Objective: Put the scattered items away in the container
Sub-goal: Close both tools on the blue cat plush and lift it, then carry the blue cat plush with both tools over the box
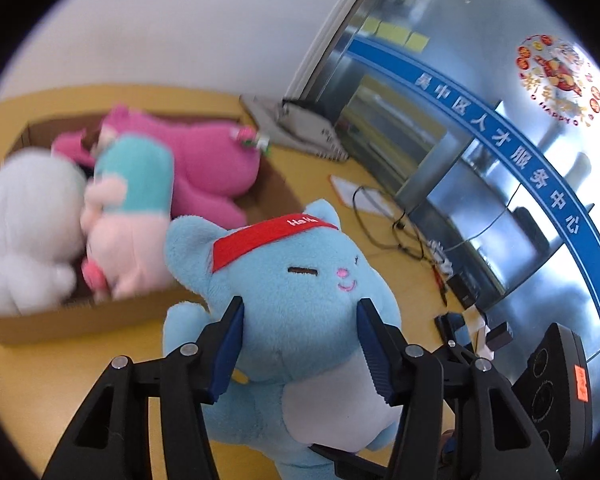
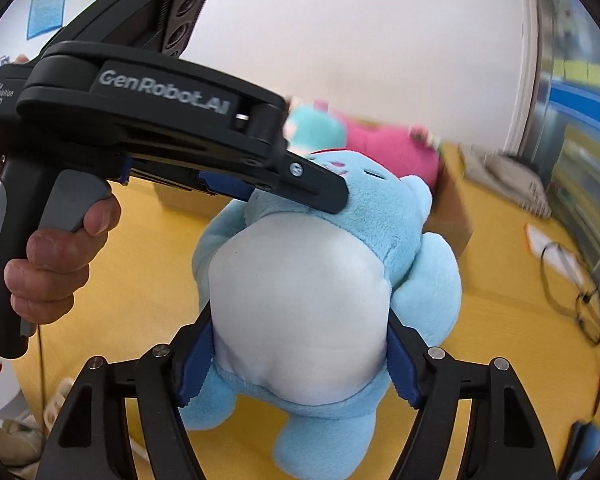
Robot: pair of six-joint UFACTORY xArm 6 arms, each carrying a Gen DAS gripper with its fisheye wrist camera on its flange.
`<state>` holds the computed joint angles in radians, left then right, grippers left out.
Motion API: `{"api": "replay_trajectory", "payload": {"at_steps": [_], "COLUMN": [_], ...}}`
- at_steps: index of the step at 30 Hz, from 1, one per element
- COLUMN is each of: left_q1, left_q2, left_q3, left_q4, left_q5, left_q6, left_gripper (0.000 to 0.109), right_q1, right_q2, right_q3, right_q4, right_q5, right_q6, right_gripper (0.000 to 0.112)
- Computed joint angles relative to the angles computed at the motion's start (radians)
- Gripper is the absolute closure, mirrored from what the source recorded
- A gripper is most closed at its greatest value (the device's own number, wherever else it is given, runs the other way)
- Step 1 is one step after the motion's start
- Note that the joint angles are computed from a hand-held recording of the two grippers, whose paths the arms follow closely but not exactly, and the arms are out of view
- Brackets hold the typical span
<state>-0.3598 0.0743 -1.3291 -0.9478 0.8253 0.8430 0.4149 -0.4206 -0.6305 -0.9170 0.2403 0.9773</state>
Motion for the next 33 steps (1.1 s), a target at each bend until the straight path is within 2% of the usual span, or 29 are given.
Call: {"api": "replay_trajectory", "payload": {"at_steps": [4,14,21,28,33], "left_q1": [-0.005,-0.015,-0.008,-0.007,-0.009], "left_q2": [0.030,0.174,0.339,0.538,0.693], "left_q3": [-0.113,-0.388,-0.591,-0.815,-0.992], "left_q4": [0.007,0.024,0.066,0.128,0.174], "left_q5": [-0.004,-0.016,0.011,0.065,0.116], "left_q6": [0.021,0.006,-0.072,-0.151,-0.230], "left_gripper": [0.054,0.054,0.055,0.055,0.055], "right_q1": [-0.036,-0.126,-0.159,-0.212,-0.259], "right_q2": [0.001,0.128,0.239,0.367,0.457], "right_q3": [-0.071,-0.295,-0.385,-0.461,-0.484], "right_q4": [-0.036,-0.155,-0.105,-0.161,-0.107], "right_q5": [-0.027,-0.094,-0.150,-0.218,-0.275], "right_q6": [-0.025,-0.013,-0.062,-0.002,-0.057], "right_gripper": [0.033,0.033,0.033,0.033,0.033]}}
